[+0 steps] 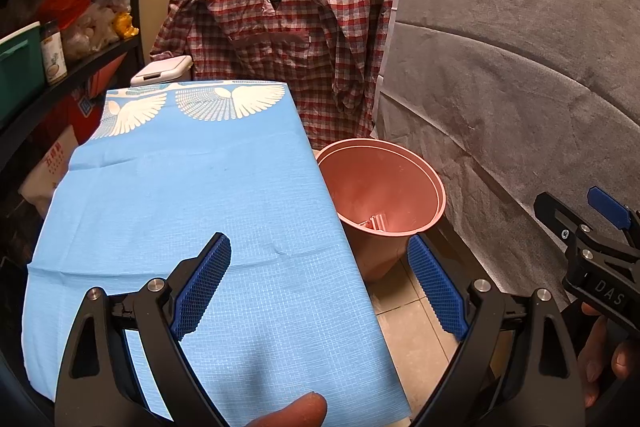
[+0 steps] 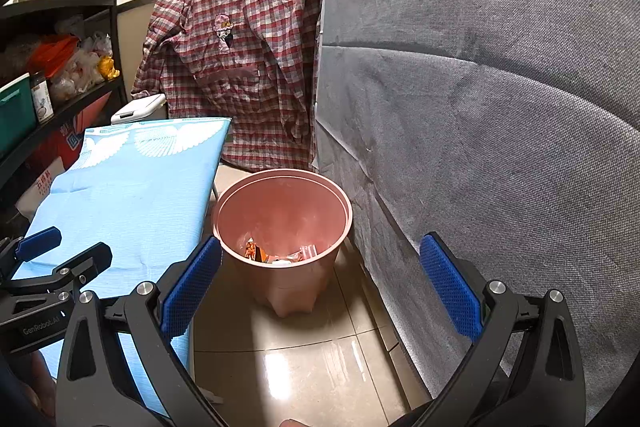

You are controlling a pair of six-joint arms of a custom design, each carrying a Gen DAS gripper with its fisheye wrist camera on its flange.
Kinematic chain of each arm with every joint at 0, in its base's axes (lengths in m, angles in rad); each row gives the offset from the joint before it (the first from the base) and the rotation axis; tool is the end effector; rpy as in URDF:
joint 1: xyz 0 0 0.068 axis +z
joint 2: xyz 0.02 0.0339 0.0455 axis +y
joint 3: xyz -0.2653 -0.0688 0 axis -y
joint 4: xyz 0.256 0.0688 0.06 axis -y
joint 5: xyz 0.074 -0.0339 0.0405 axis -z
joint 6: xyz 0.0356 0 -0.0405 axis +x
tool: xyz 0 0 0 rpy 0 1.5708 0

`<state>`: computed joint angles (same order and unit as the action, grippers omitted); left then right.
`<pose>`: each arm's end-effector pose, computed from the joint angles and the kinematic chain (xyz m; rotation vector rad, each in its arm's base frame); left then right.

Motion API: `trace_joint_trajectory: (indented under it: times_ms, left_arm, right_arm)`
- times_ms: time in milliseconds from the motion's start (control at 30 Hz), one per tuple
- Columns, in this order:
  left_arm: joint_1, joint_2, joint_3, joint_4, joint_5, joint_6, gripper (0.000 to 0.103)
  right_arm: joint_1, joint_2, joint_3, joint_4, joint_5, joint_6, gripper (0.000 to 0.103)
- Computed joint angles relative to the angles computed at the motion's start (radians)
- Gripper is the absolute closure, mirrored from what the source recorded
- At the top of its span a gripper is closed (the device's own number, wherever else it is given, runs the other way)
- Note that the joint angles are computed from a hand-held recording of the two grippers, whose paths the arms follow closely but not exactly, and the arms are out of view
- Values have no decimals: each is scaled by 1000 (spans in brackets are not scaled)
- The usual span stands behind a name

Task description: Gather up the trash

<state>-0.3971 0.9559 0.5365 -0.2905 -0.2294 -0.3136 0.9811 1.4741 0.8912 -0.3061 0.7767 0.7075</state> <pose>0.1946 -0.0728 0.2099 -0.0251 2.2609 -0.1168 0.1897 0.2386 0.2096 0.0158 2.1577 -0.0141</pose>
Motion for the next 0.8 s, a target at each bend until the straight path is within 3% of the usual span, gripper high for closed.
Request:
trace_joint_trajectory:
  times_ms: [800]
  left_arm:
    - [5,2,0,2,5,9,16]
  right_arm:
    - [-3,-1,-4,8,-2,-4,5]
